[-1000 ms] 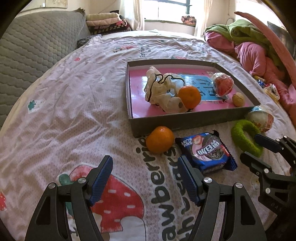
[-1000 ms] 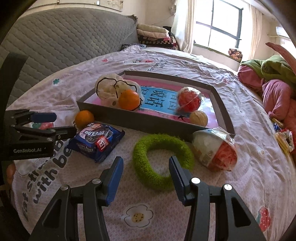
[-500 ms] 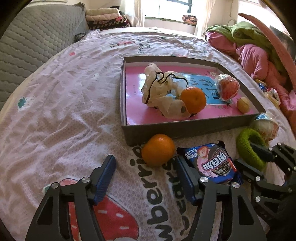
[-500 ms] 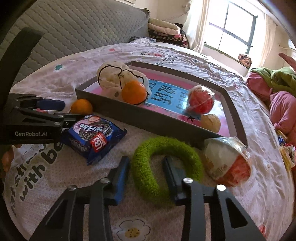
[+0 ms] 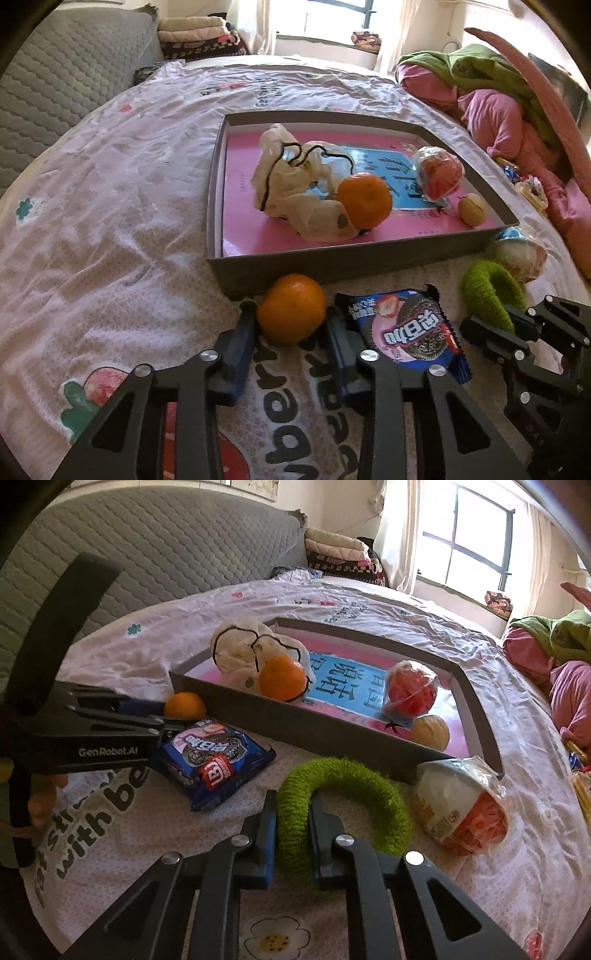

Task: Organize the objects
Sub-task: 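Close the left gripper on the small orange while the right grasps the green ring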

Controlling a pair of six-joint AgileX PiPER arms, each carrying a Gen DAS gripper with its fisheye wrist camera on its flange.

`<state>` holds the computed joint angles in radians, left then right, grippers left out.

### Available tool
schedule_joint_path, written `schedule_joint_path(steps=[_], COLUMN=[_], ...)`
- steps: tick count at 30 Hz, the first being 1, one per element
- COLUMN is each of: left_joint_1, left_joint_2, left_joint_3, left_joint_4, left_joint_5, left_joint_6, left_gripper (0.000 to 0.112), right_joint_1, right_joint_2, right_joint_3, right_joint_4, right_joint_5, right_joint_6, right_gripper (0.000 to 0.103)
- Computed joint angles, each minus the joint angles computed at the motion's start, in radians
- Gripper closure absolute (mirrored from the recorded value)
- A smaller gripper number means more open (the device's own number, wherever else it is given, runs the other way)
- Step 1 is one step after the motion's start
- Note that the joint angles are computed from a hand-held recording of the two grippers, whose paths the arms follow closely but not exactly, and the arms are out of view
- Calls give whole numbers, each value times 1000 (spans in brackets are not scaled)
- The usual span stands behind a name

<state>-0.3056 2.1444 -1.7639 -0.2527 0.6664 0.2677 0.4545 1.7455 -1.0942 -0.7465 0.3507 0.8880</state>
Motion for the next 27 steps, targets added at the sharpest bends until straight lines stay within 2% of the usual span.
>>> schedule_joint_path(steps=[7,13,21,27], left_joint_1=[8,18,27,16], left_joint_2=[-13,-68,-158,-188], left_joint_3=[14,77,185,222], left_joint_4=[-27,-91,-190,-191], left_joint_5=[-10,-56,-138,-175], left_joint_6=[15,65,162,169], left_gripper=[77,77,77,77], right_joint_1=[-7,-26,-30,-29], right_joint_2=[-51,-85,-131,-142], right_joint_3=[55,85,113,112], right_joint_4=[-73,-91,-253,-343], right_joint_5=[-63,-117,-159,-169], right_joint_6=[87,121,288,372], right_gripper=[89,89,89,89])
